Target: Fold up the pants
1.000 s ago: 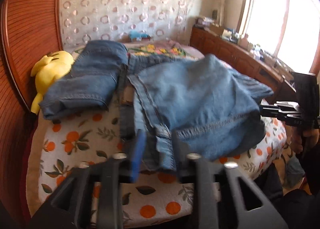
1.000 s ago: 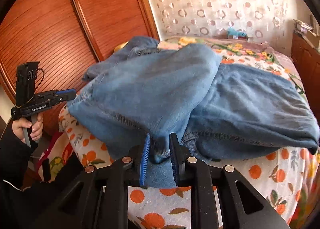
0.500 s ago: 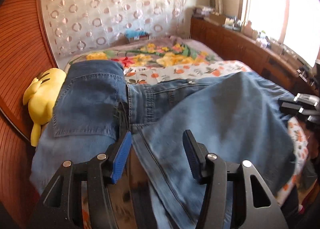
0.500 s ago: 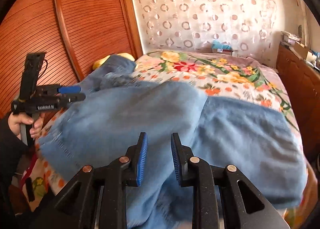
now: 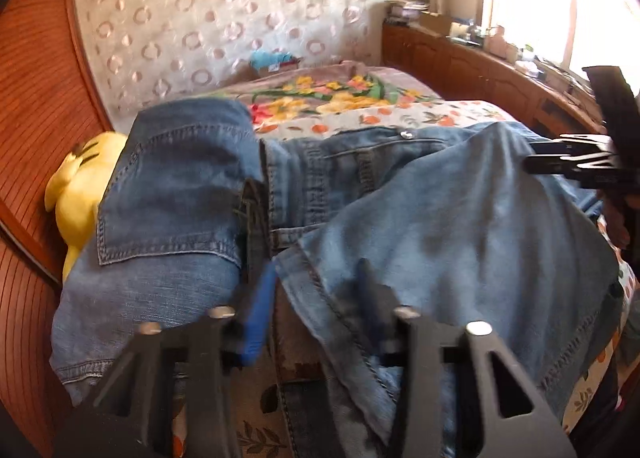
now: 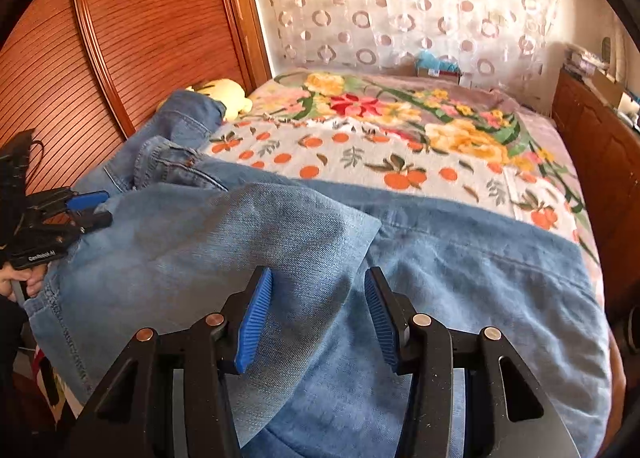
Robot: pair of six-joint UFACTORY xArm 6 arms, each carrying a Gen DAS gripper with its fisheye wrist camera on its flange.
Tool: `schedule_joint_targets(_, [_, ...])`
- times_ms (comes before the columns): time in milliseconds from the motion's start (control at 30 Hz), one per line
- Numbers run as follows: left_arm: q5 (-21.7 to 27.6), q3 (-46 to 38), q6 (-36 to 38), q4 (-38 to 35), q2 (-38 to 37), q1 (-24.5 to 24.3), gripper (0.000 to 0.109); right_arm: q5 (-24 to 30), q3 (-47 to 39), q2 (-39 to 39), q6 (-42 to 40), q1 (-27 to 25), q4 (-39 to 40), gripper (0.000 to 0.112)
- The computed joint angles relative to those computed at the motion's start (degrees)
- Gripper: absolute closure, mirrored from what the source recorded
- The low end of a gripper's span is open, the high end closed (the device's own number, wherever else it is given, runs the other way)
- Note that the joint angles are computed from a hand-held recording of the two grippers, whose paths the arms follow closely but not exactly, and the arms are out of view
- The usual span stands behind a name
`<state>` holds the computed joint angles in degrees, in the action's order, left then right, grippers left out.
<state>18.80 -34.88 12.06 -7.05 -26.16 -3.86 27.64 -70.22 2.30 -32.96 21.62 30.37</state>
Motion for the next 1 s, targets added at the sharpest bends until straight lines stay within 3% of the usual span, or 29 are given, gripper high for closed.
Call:
schedule_joint_targets(233, [-0.1,-1.1,5.5,-7.5,-0.9,-0.8,0.098,7.2,-7.6,5.7,-1.0,-2.0,4.3,0.062])
schedule_joint_targets(333, [-2.6,-1.1,6.5,-8.9,-2.3,-1.9,0.101,10.7,-10.1,7.5,-1.3,-2.8,5.5,0.062])
schedule_joint_targets(400, [-3.3,-2.0,6.8,-9.2,-2.5,-2.4,0.102,12.5,-11.3,8.3,-2.4,-3.3,7.6,0.072])
schedule_joint_targets(433, [-3.7,-2.6,7.6,-10.0,-2.4,-2.4,0.102,13.4,-12.6,9.1,-3.2,-3.5,9.0,0.086])
schedule_joint_targets(467, [-4.1,-3.5,8.4,-10.8,-2.2,-2.5,0.102,13.3,-12.6,8.9,-4.3,-3.5,9.9,0.095])
schedule_joint_targets(533, [-4.5,-5.5,9.7,-11.9,-1.2,-2.1,0.102,11.3,-11.1,7.2,-7.1,-3.4,10.9,0.099])
schedule_joint_targets(700, [-7.5,-8.7,8.2,-9.3,3.5,-0.2,0.102,2.0,-10.4,6.1,-8.2,-1.9,13.3,0.1])
schedule_joint_targets(767, [-5.9,-9.6,4.3,-4.5,6.6,0.6,0.099,-0.7,-10.8,7.4,-3.1,-1.1,7.6,0.099])
schedule_joint_targets(833, [-3.0,-10.0,-0.3,0.8,9.4,1.5,0.096,0.1,-12.3,9.7,4.6,-0.7,-1.1,0.094])
schedule_joint_targets(900, [-2.4,-8.8,-0.9,1.1,9.2,1.8,0.091,-0.7,-11.4,9.8,6.0,-0.6,-1.9,0.091])
schedule_joint_targets(967, [-3.6,-6.5,-1.6,0.8,7.3,2.0,0.078,-2.6,-10.3,9.3,6.3,-0.5,-1.9,0.088])
schedule_joint_targets(1000, [-4.1,-5.6,-3.1,2.0,6.3,1.9,0.063,-3.7,-9.1,8.6,7.0,-0.5,-2.8,0.087])
